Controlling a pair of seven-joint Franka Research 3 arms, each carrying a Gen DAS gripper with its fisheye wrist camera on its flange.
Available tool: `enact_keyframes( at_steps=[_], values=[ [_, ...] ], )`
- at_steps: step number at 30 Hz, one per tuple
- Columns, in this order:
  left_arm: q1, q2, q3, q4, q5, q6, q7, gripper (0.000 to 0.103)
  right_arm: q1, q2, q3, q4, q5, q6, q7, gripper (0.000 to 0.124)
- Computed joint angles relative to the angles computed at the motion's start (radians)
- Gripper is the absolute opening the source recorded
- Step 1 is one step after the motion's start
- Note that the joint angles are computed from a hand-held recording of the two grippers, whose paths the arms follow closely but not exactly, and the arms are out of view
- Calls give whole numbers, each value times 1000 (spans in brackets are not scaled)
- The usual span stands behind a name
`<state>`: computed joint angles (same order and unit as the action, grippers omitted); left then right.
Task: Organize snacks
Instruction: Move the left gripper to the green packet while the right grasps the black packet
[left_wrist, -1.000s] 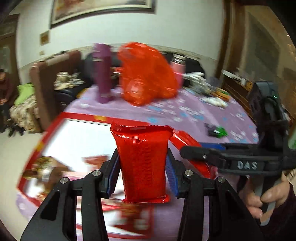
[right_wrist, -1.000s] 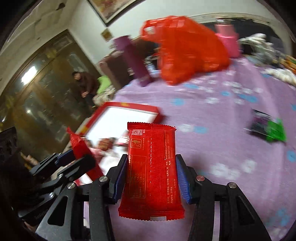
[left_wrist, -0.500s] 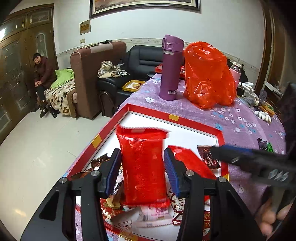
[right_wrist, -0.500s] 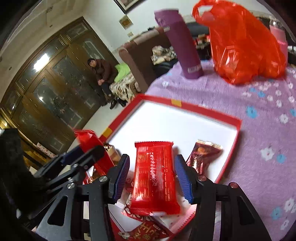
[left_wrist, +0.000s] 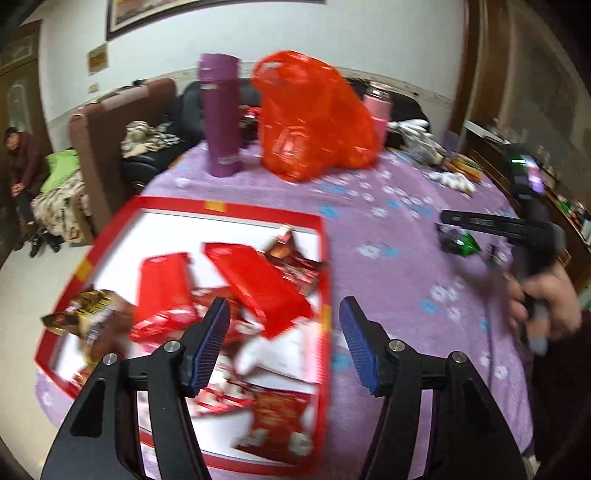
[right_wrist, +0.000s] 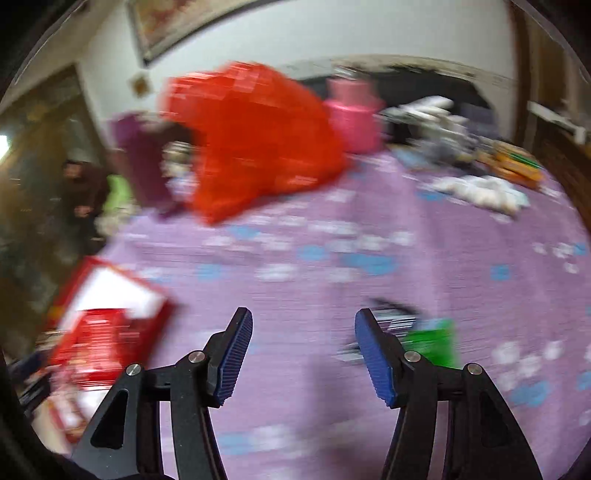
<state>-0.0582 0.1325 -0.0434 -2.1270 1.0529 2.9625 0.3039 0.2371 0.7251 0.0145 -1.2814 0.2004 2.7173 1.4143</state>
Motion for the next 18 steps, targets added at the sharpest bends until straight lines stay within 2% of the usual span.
enact_keyframes(
  at_steps=[1, 3, 5, 7, 8, 10, 13, 14, 15, 16, 17, 18],
  values=[
    [2, 1, -10, -3, -27, 8, 31, 61, 29, 44, -56, 61, -47, -40, 40, 59],
    [-4, 2, -14, -2, -45, 8, 50, 61, 25, 118, -81, 173, -77, -120, 81, 54],
    [-8, -2, -15, -6, -54, 13, 62, 61, -15, 144, -43, 214, -54, -185, 78, 47],
    [-9, -4, -12, -8, -61, 19, 67, 61, -25, 104, -25, 139, -37, -157, 74, 44],
    [-8, -4, -11, -9, -68, 24, 71, 61, -38, 62, 1, 77, -15, -150, 52, 42],
    [-5, -2, -12, -11, -92, 32, 85, 61, -116, -21, 122, -33, 106, -201, -80, 33],
    [-3, -3, -8, -21, -116, 49, 100, 61, -243, -117, 276, -155, 331, -382, -339, 31],
    [-4, -3, -6, -25, -118, 50, 99, 61, -279, -151, 310, -202, 405, -394, -429, 29],
    [-4, -3, -6, -27, -127, 52, 104, 61, -313, -190, 337, -258, 488, -363, -520, 30],
    [-1, -1, -12, -30, -154, 51, 125, 61, -316, -216, 334, -292, 530, -308, -557, 33],
    [2, 1, -21, -33, -189, 53, 154, 61, -285, -236, 299, -317, 520, -215, -533, 38],
    [5, 4, -29, -35, -225, 58, 188, 61, -227, -238, 232, -318, 456, -137, -446, 42]
  ],
)
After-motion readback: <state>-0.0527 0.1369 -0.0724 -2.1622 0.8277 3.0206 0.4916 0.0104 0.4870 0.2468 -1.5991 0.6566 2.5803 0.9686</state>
